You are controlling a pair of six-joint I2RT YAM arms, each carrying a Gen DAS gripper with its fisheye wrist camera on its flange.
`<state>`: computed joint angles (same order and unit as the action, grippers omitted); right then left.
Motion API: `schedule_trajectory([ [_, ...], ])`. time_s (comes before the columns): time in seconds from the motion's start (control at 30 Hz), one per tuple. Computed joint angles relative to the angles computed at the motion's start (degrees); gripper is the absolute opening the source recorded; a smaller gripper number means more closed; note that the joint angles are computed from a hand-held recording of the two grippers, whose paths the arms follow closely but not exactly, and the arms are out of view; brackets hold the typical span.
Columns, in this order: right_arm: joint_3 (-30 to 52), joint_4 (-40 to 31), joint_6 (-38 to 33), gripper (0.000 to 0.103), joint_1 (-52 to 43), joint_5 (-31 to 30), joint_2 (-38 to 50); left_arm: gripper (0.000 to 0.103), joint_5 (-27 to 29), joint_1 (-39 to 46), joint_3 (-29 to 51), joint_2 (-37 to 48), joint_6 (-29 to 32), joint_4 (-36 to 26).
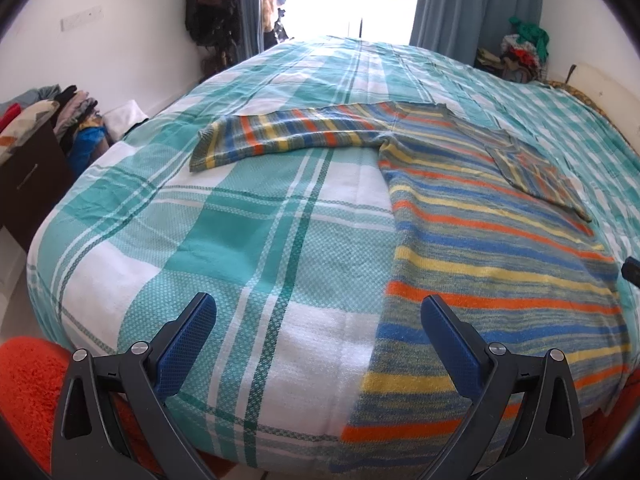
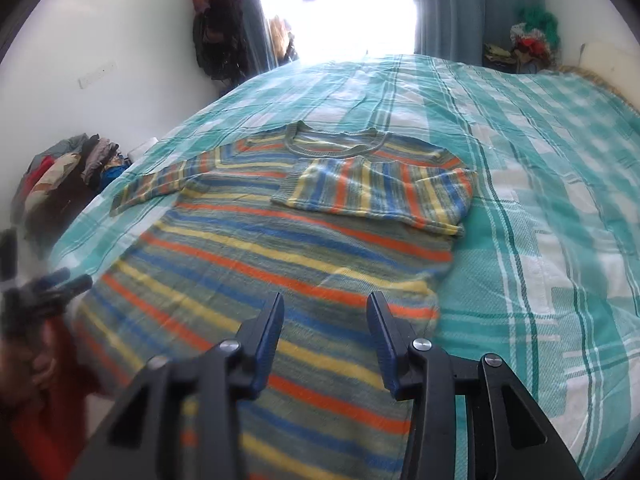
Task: Fold small clothes
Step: 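Open the right gripper, releasing the sleeve, and lift it away, then grasp the other sleeve cuff with the left gripper and fold it across the body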
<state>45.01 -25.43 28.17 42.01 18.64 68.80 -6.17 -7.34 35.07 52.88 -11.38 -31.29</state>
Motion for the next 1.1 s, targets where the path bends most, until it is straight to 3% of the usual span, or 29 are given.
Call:
schedule_trajectory([
  [0.1, -5.2, 5.1, 6.6, 0.043, 6.3, 3.7, 0.9, 0.102, -0.3, -0.4, -0.1, 3.4, -0.2, 1.5],
  [0.17, -6.0, 6.3, 9.0, 0.045, 7.3, 2.5, 4.4, 0.102, 0.3, -0.4, 0.1, 6.8, -0.3, 2.1],
  [0.33, -5.4, 7.0, 8.4, 0.053, 7.7, 1.9, 8.6, 0.103, 0.6, -0.3, -1.5, 6.8, -1.1, 4.3],
  [0.47, -8.3, 10.4, 10.1, 0.054, 7.4, 1.4, 7.5, 0.103, 0.3, -0.4, -2.3, 6.6, -1.0, 5.3],
  [0.8, -8.9, 11.5, 10.1, 0.056, 8.1, 2.2, 7.7, 0.103, 0.6, -0.3, -1.8, 8.2, 1.2, 5.3],
  [0.97, -8.6, 11.2, 10.2, 0.057, 8.2, 2.6, 8.0, 0.102, 12.6, 8.3, 2.9, 6.4, 3.3, -2.9],
  [1.1, -8.8, 11.5, 10.4, 0.057, 8.2, 2.3, 7.8, 0.102, 25.7, 22.5, 12.8, 10.5, 6.7, -3.8],
])
